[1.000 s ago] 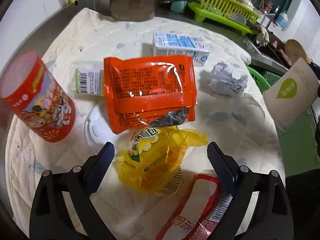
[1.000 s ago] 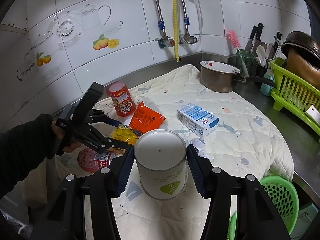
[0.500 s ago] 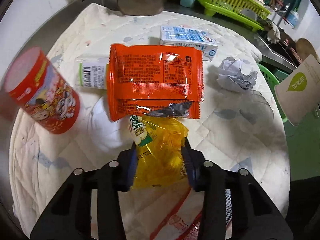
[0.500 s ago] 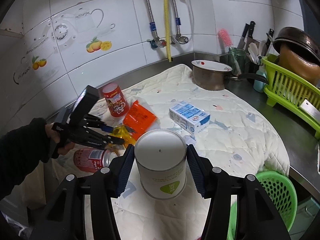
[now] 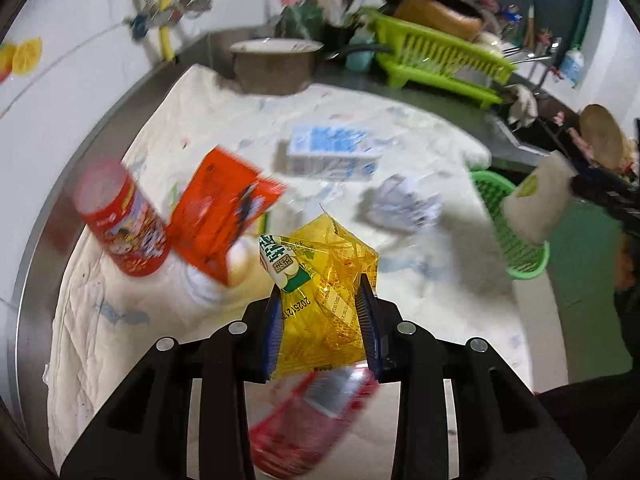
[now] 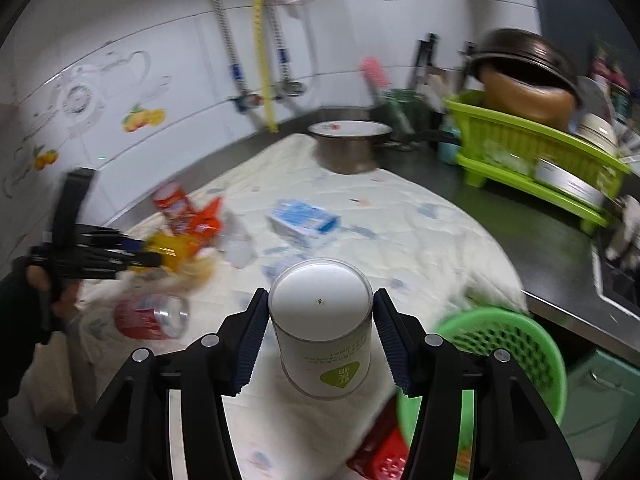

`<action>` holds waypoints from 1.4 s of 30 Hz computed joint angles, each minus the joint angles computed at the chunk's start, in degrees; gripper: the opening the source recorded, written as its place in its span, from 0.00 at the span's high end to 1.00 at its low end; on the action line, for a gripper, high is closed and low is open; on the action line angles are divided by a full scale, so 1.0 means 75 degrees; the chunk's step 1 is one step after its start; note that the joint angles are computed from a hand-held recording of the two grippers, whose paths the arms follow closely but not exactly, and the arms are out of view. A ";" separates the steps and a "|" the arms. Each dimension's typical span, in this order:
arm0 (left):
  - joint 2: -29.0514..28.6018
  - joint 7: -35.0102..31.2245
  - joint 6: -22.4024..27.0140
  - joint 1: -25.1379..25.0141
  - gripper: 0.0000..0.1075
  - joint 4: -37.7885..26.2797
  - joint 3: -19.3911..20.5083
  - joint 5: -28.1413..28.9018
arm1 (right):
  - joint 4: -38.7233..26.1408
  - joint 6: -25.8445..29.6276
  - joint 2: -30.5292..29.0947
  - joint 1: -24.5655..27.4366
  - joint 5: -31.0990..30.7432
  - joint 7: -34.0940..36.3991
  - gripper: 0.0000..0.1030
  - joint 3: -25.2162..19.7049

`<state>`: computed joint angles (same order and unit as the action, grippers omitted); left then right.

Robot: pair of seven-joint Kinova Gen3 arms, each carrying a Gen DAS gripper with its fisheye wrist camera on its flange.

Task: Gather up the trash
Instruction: 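Carry the cup and wrapper to the green basket and release both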

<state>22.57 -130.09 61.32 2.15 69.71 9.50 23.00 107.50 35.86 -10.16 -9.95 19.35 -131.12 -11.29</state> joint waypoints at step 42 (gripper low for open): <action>0.2456 0.2778 0.0415 0.4601 0.39 -0.2497 0.0574 -0.1283 | 0.2512 0.1364 -0.2598 0.2386 0.0094 -0.1171 0.34 -0.0012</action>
<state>40.99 -109.26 64.43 36.66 50.98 13.80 13.38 126.34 46.09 -29.64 7.95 20.05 -139.90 -11.38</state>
